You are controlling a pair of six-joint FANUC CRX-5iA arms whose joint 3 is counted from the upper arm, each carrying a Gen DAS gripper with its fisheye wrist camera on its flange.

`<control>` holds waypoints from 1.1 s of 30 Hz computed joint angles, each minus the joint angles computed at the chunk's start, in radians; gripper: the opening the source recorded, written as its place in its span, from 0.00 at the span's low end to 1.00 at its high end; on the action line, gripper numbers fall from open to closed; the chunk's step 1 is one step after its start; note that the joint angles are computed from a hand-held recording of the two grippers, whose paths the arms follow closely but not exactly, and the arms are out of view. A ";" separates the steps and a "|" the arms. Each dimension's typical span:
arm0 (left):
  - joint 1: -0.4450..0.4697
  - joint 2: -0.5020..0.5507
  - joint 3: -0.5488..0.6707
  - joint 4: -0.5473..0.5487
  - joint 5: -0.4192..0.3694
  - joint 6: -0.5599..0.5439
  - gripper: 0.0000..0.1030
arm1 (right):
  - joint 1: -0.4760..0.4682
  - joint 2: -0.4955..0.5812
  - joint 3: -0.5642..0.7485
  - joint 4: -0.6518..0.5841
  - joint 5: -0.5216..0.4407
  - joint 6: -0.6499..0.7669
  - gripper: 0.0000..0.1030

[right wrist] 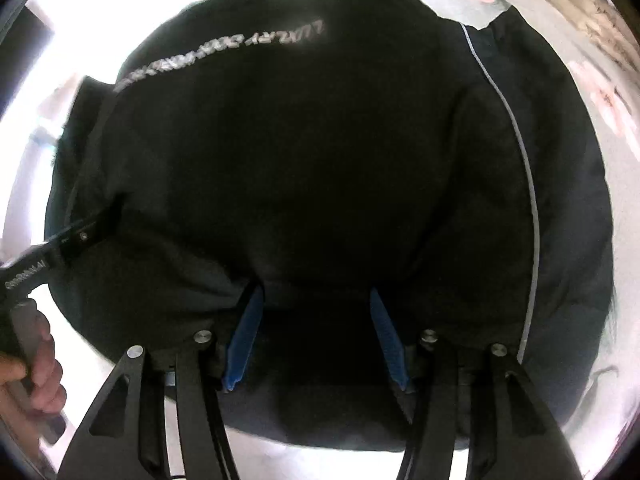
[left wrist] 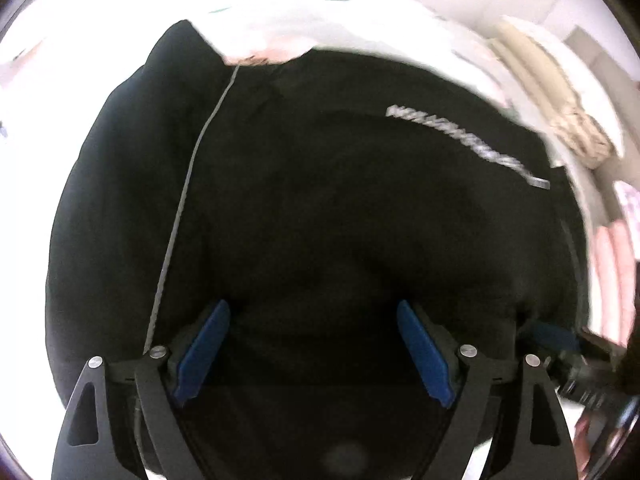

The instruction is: Fold large clothes

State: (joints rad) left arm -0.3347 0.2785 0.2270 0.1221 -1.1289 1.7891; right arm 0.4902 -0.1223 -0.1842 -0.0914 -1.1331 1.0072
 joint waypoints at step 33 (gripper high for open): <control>0.380 0.081 -0.288 0.730 -0.082 -0.470 0.83 | -0.742 0.211 0.134 -0.670 -0.220 0.669 0.97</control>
State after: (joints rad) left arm 0.0455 0.3591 -0.0612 0.8526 -1.2111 1.3190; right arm -0.2515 0.0886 -0.0507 -0.7610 -1.3536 1.6758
